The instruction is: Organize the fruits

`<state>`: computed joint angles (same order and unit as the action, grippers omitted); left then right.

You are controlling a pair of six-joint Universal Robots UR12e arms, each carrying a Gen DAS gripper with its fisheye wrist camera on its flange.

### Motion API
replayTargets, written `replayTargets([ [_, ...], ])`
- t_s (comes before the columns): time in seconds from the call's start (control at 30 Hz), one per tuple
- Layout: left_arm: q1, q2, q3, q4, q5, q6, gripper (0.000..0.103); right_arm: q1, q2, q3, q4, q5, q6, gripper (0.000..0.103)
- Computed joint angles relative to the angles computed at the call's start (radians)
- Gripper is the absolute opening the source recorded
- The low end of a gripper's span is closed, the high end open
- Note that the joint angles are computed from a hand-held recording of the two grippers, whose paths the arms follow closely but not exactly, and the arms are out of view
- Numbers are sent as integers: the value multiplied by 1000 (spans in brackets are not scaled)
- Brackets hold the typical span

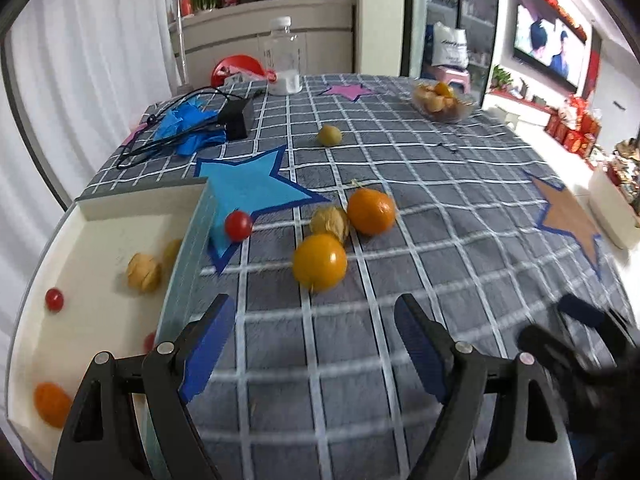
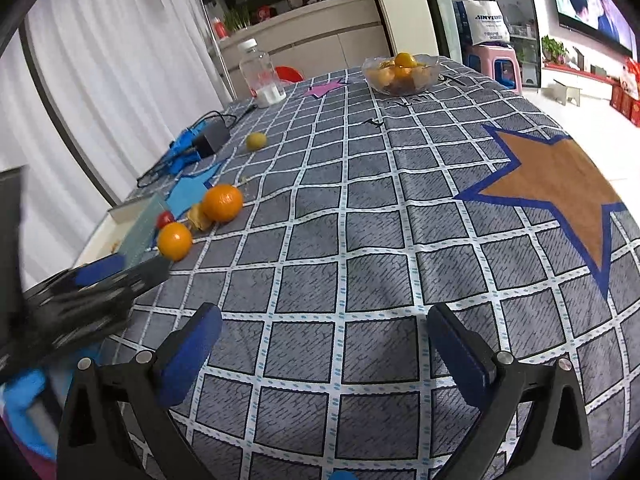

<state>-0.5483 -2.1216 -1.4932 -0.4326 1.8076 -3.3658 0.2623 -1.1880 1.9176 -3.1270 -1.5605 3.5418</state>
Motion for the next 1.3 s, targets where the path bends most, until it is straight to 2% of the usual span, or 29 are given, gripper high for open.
replayTargets([
  [0.1,0,-38,63,-81,31,-36,85,-3,-3,7,-14,12,4,103],
  [0.2,7,-61,100,-140,19,-72,82,-4,-1,8,-20,21,1,103],
  [0.23,11,-61,95,-125,4,-90,79,-5,-1,8,-23,24,1,103],
  [0.3,13,-58,82,-97,0,-98,60,-6,-1,9,-28,30,4,103],
  [0.33,11,-55,75,-81,3,-82,41,-7,0,10,-30,32,6,103],
  [0.37,9,-48,61,-63,1,-59,38,-7,-1,12,-33,34,6,103],
  [0.43,4,-33,25,-22,2,-37,37,-7,-1,12,-32,33,5,103],
  [0.57,4,16,-62,39,-56,-13,38,-8,-2,11,-31,34,6,103],
  [0.67,-5,42,-116,91,-49,28,40,-7,-2,11,-30,33,5,103],
  [0.73,-15,43,-133,126,-10,52,54,-7,-2,11,-27,31,3,103],
  [0.77,-15,44,-135,128,-10,54,66,-7,-2,11,-26,30,2,103],
  [0.83,-7,45,-131,107,-49,42,81,-6,-2,10,-26,30,3,103],
  [0.9,3,46,-129,100,-85,22,82,-6,-2,10,-26,30,3,103],
  [1.3,0,48,-137,114,-94,39,86,-5,-2,10,-25,30,3,103],
])
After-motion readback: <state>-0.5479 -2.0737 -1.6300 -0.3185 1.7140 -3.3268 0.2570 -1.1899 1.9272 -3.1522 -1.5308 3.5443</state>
